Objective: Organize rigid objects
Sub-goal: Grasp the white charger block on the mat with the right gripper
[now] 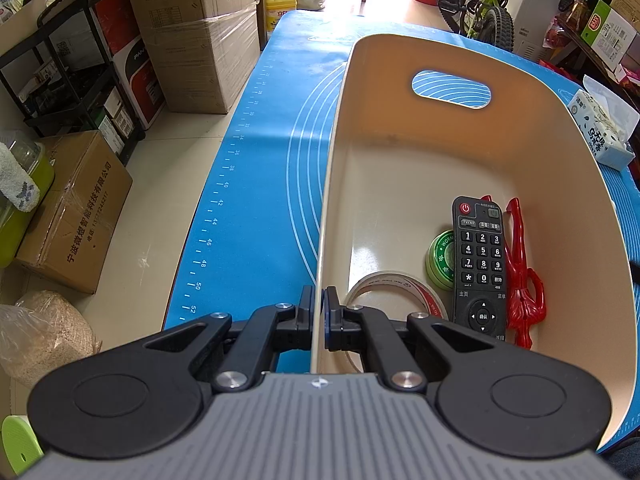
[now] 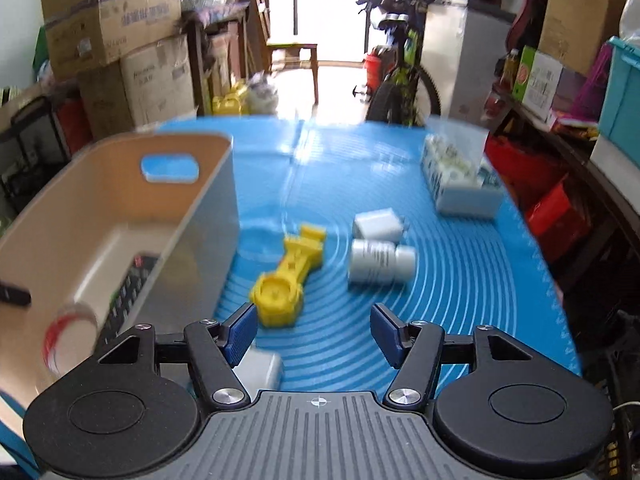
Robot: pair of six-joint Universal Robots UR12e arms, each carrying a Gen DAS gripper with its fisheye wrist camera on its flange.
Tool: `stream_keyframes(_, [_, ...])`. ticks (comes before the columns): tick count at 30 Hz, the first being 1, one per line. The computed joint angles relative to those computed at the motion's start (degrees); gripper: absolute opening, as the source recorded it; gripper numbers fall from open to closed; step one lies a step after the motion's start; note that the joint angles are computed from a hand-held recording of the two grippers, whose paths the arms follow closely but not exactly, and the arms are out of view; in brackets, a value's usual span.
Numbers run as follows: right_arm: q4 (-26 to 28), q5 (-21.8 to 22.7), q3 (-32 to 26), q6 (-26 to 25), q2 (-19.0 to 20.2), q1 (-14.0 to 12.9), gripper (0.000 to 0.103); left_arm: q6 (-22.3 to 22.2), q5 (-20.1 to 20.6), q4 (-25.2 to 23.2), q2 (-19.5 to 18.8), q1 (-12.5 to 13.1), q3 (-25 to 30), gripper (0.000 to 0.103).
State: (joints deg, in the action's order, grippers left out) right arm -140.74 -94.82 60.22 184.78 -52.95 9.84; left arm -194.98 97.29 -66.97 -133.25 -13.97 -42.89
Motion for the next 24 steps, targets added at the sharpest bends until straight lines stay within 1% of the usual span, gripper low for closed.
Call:
stream_keyframes(5, [0.1, 3.7, 1.7, -1.4, -0.1, -0.3, 0.069, 0.2, 0.1, 0.0, 0.0, 0.0, 0.0, 0.006])
stream_keyframes(12, [-1.0, 9.4, 3.9, -5.6, -0.4, -0.8, 0.07, 0.2, 0.1, 0.0, 0.0, 0.0, -0.1, 0.006])
stream_keyframes(15, [-1.7, 13.1, 5.0, -6.6, -0.7, -1.3, 0.071, 0.2, 0.1, 0.0, 0.0, 0.0, -0.1, 0.006])
stream_keyframes(18, [-3.8, 12.7, 6.0, -7.0, -0.7, -1.1, 0.072, 0.3, 0.2, 0.0, 0.1, 0.0, -0.2, 0.006])
stream_keyframes(21, [-5.9, 13.9, 7.0, -5.6, -0.7, -1.4, 0.073, 0.4, 0.4, 0.0, 0.1, 0.0, -0.3, 0.006])
stream_keyframes(24, [-8.1, 12.6, 7.9, -6.0, -0.9, -1.2, 0.076, 0.4, 0.4, 0.0, 0.1, 0.0, -0.3, 0.006])
